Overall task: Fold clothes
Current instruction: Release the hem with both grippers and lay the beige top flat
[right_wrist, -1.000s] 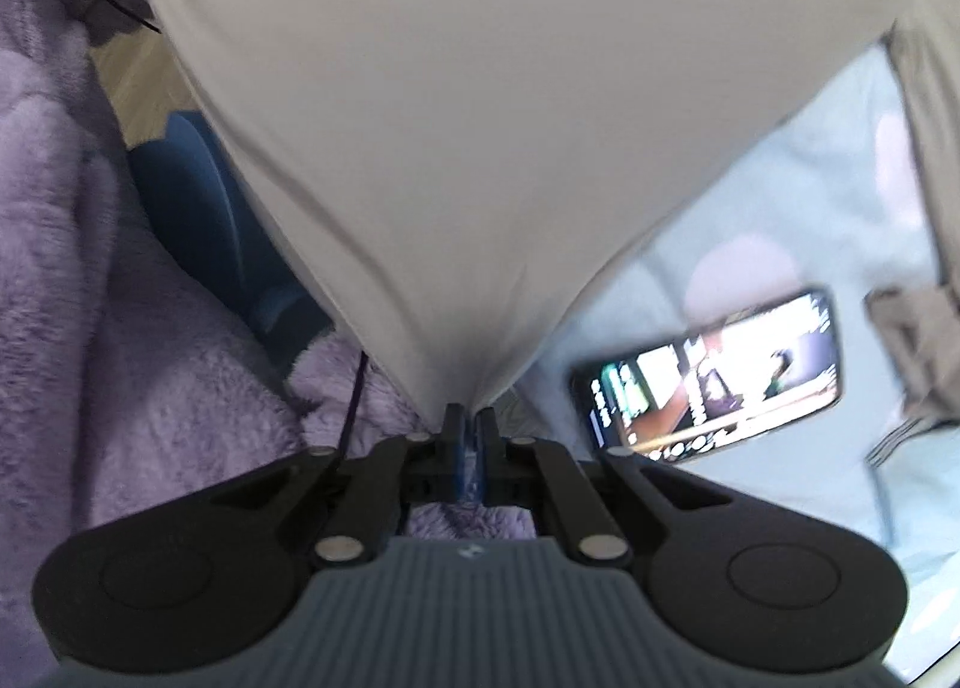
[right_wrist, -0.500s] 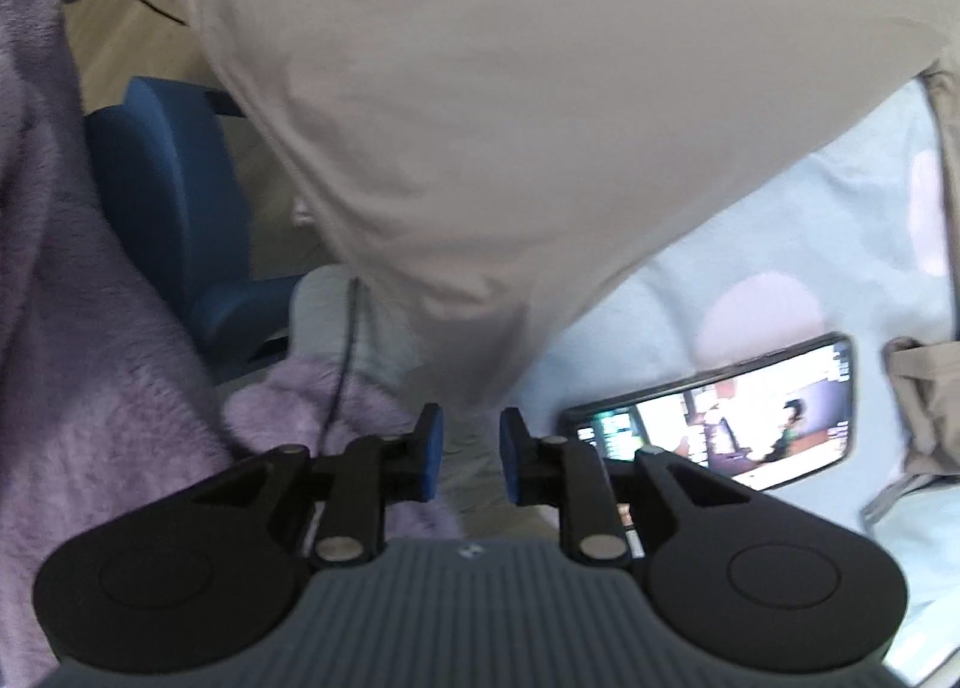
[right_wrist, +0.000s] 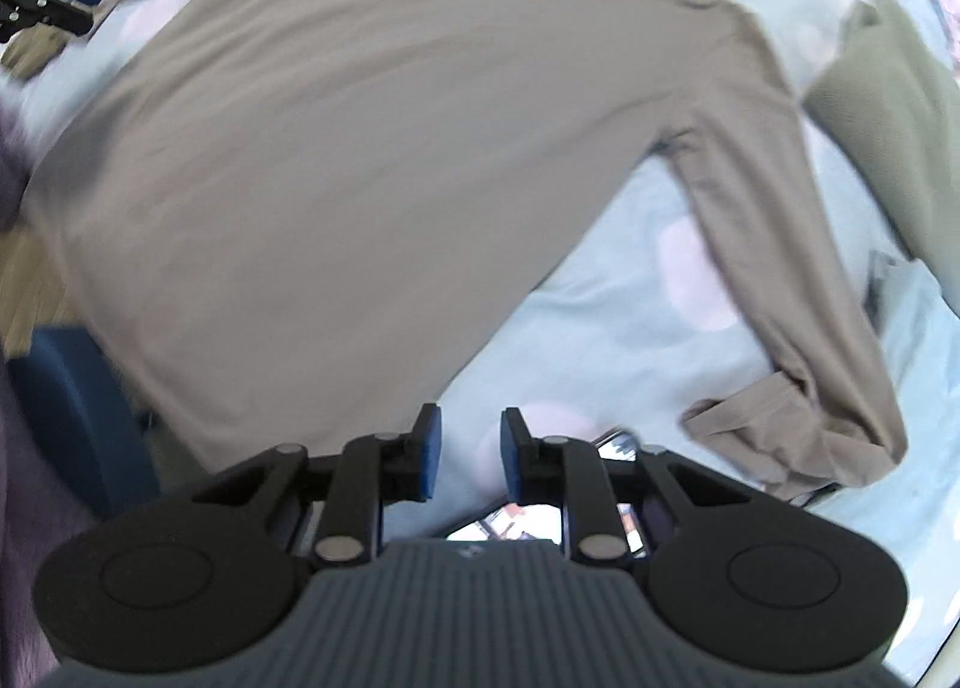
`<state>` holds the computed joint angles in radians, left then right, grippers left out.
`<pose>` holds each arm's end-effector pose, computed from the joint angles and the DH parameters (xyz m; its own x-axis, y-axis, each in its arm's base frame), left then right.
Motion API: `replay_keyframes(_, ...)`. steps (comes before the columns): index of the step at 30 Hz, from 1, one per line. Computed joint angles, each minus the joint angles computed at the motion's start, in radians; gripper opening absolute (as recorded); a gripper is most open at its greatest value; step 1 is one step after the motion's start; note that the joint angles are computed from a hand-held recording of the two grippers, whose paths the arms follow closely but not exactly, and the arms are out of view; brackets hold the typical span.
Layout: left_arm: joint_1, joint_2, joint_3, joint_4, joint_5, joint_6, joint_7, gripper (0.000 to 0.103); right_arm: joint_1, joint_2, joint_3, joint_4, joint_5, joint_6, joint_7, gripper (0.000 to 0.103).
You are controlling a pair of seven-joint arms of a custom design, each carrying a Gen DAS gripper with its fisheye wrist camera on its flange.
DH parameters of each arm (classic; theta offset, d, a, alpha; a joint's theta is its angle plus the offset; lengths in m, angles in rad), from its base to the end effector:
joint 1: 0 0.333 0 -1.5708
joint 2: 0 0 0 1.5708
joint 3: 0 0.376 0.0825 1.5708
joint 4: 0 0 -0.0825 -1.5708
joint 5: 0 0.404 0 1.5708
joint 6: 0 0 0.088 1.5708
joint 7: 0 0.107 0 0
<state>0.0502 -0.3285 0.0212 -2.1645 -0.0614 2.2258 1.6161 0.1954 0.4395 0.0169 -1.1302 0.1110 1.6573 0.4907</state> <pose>0.4892 0.0345 0.6237 0.0444 -0.9978 0.0488 -0.9226 -0.0597 -0.3812 0.7174 0.1625 0.6229 0.9590 -0.2826 0.0211 -0.2768 -0.9499 -0.1450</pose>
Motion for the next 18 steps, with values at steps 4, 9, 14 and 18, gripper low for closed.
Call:
replay_keyframes(4, 0.036, 0.036, -0.023, -0.011, 0.069, 0.122, -0.105, 0.025, -0.016, 0.026, -0.011, 0.002, 0.048, 0.096, 0.112, 0.024)
replay_keyframes(9, 0.074, 0.079, -0.046, -0.021, 0.192, 0.221, -0.242, 0.025, -0.059, 0.111, -0.025, 0.092, 0.123, 0.201, 0.34, 0.024)
replay_keyframes(14, 0.084, 0.119, -0.04, -0.01, 0.231, 0.245, -0.32, 0.025, -0.06, 0.169, -0.055, 0.138, 0.074, 0.319, 0.536, 0.024)
replay_keyframes(18, 0.083, 0.139, -0.039, -0.006, 0.241, 0.248, -0.322, 0.025, -0.08, 0.244, -0.071, 0.229, 0.058, 0.331, 0.722, 0.024)
